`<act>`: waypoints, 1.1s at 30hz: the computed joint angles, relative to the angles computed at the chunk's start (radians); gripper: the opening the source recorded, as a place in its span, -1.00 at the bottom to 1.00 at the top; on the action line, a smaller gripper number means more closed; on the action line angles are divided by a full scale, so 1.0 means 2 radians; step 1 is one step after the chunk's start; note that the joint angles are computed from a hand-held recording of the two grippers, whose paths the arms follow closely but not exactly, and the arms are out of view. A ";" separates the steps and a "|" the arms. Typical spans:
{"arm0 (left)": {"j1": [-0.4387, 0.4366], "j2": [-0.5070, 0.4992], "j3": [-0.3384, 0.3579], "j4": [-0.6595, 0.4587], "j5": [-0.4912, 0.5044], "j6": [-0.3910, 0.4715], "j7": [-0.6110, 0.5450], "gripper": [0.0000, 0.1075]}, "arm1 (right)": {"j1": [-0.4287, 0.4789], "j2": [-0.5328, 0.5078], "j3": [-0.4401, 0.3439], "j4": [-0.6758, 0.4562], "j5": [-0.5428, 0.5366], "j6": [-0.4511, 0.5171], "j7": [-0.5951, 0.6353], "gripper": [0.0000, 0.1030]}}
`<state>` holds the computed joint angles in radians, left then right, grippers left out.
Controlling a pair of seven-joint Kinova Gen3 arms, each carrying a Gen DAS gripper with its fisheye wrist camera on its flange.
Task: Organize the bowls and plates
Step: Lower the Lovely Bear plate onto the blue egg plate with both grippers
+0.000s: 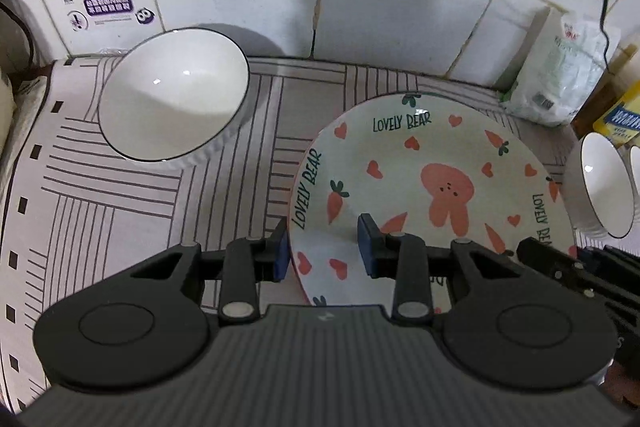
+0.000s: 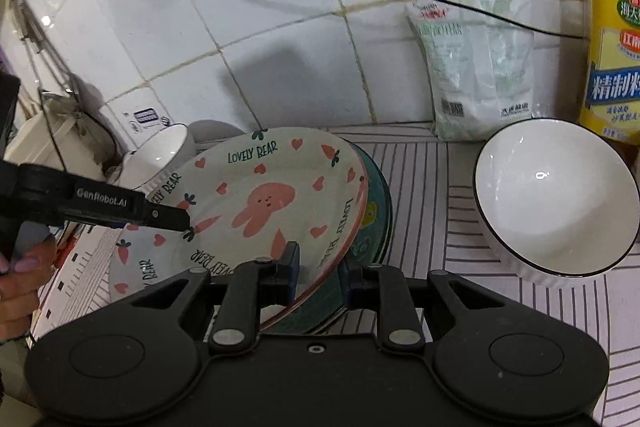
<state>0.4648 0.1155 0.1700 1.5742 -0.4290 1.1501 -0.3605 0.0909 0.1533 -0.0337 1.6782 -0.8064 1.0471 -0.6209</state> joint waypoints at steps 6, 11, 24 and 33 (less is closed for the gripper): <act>0.005 0.014 -0.002 -0.008 -0.007 0.014 -0.002 -0.39 | -0.020 -0.009 -0.003 0.001 0.036 -0.027 -0.035 -0.49; 0.021 0.027 -0.003 -0.019 -0.024 0.031 0.004 -0.39 | -0.055 -0.039 -0.012 0.021 0.094 -0.082 -0.057 -0.45; 0.052 0.030 -0.008 -0.016 -0.050 0.044 0.044 -0.45 | -0.106 -0.074 -0.010 0.040 0.182 -0.122 -0.139 -0.35; 0.058 0.028 0.002 -0.010 -0.056 0.051 0.059 -0.50 | -0.122 -0.082 -0.010 0.069 0.206 -0.175 -0.139 -0.34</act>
<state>0.5809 0.1724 0.1740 1.5532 -0.5408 1.2512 -0.2422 -0.1539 -0.0110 -0.0534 1.8162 -0.3937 0.6966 -0.8980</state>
